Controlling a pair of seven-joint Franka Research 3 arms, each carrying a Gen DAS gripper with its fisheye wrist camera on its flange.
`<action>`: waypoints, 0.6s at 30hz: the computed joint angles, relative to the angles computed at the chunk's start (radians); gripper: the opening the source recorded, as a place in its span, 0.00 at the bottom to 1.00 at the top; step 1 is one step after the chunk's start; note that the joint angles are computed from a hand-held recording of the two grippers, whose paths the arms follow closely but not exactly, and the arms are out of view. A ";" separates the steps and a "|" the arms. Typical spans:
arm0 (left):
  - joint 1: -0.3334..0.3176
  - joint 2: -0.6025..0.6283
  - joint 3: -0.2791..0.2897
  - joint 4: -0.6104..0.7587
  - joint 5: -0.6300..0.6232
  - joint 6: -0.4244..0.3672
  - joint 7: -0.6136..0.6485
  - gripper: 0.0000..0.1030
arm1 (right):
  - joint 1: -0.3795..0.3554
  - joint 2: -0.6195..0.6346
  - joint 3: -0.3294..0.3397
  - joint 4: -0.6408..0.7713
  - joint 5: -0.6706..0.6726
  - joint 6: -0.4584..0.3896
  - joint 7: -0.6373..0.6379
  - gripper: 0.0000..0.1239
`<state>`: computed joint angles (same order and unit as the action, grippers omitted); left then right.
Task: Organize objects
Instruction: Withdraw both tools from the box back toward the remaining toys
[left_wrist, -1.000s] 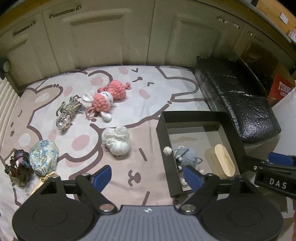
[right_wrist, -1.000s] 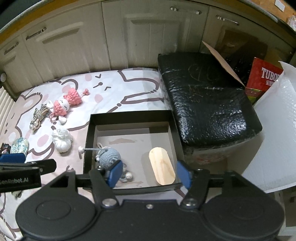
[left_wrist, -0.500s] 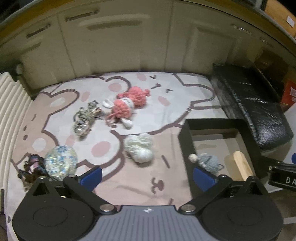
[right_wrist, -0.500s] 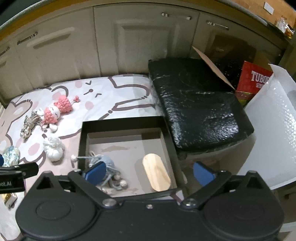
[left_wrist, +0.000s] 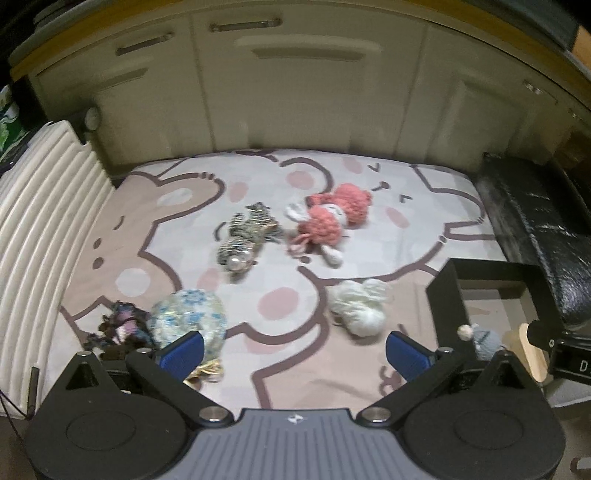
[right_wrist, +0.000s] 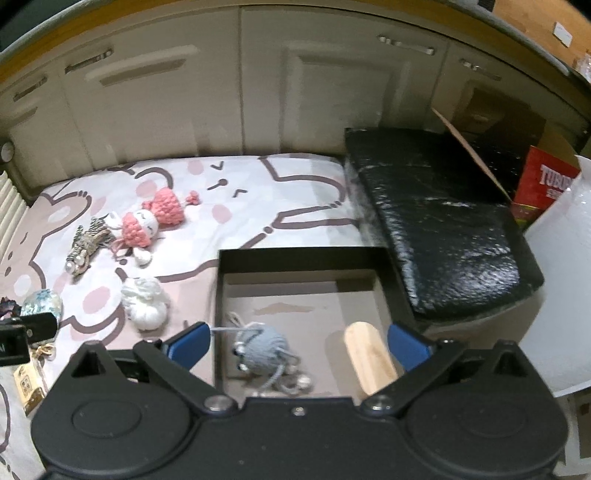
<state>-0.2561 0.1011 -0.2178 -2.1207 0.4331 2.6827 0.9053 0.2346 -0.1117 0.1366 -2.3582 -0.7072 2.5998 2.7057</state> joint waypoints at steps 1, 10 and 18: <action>0.004 -0.003 0.004 -0.005 0.002 0.003 -0.001 1.00 | 0.002 0.010 0.002 0.009 -0.001 0.001 0.003 0.83; 0.045 -0.036 0.029 -0.052 0.030 0.043 -0.016 1.00 | 0.059 0.096 -0.011 0.096 -0.010 0.022 0.009 0.83; 0.085 -0.058 0.045 -0.089 0.042 0.066 -0.035 1.00 | 0.117 0.157 -0.036 0.161 -0.050 0.051 0.037 0.83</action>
